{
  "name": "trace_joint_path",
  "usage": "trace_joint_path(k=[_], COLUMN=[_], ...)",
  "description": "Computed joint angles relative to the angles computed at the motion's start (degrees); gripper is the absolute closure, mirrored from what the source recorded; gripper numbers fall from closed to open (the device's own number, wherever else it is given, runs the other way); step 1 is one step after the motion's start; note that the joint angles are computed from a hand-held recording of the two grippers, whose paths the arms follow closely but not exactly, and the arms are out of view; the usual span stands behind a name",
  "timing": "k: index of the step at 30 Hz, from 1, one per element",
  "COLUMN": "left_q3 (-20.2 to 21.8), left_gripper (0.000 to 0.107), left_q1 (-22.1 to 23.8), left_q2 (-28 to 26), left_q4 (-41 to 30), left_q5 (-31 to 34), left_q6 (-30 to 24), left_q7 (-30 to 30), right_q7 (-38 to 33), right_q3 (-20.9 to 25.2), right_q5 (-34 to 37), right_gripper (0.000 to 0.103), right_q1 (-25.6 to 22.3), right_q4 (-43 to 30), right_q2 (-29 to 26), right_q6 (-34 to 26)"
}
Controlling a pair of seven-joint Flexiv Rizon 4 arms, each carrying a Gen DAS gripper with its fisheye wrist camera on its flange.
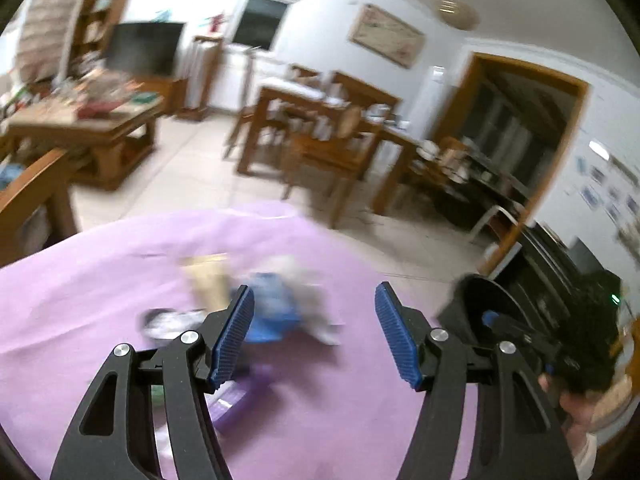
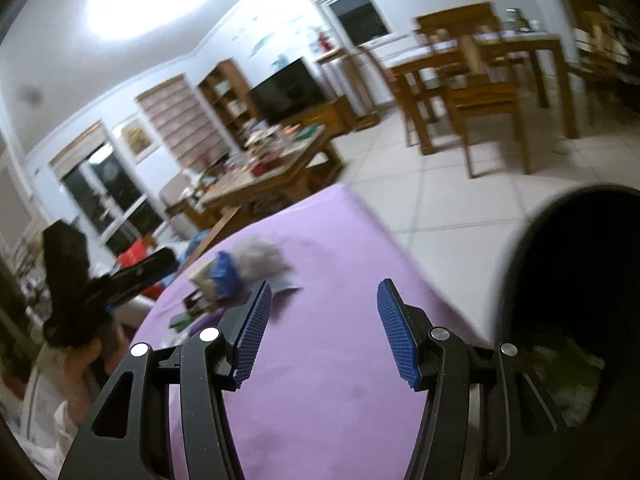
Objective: Collect trash
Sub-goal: 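Grasp the tan paper packet with the left tool while the right tool grasps the blue wrapper, then carry the packet and blue wrapper over the black bin and open both tools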
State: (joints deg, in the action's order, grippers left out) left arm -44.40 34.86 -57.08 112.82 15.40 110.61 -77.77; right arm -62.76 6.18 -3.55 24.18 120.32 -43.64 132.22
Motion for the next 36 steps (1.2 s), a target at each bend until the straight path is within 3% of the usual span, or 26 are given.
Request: trace_joint_path(k=[6, 9, 15, 21, 25, 29, 36], left_q3=[1.1, 1.2, 2.8, 2.1, 0.5, -3.8, -7.6], left_gripper=[0.048, 0.063, 0.097, 0.101, 0.101, 0.101, 0.101], left_q1=[-1.1, -1.8, -2.6, -1.8, -0.5, 3.3, 7.6], left_q2=[-1.0, -1.9, -2.3, -2.5, -3.0, -5.5, -7.3], left_q4=[-5.9, -8.1, -8.4, -6.4, -5.3, -3.9, -1.1], left_q5=[-6.6, -9.0, -12.5, -15.5, -15.1, -11.5, -3.3], left_q6=[-11.6, -15.9, -15.9, -12.7, -10.7, -7.3, -1.4], left_q7=[3.5, 7.2, 12.1, 14.6, 15.1, 15.1, 11.2], right_q7=[-0.1, 0.6, 0.8, 1.1, 0.8, 0.4, -4.9], right_q3=[0.1, 0.4, -0.2, -3.3, -3.5, -6.7, -11.7], right_q5=[-6.2, -8.8, -12.4, -12.9, -12.4, -8.7, 3.8], right_gripper=[0.048, 0.048, 0.055, 0.066, 0.077, 0.08, 0.082], right_q1=[3.8, 4.3, 5.9, 9.4, 9.5, 11.8, 16.7], right_q4=[-12.5, -18.0, -27.1, -32.5, -32.3, -27.2, -15.8], right_q2=[-3.3, -5.6, -9.5, -12.3, -12.6, -10.2, -3.9], right_q6=[-11.5, -17.0, -26.2, -32.0, -30.7, -23.9, -11.5])
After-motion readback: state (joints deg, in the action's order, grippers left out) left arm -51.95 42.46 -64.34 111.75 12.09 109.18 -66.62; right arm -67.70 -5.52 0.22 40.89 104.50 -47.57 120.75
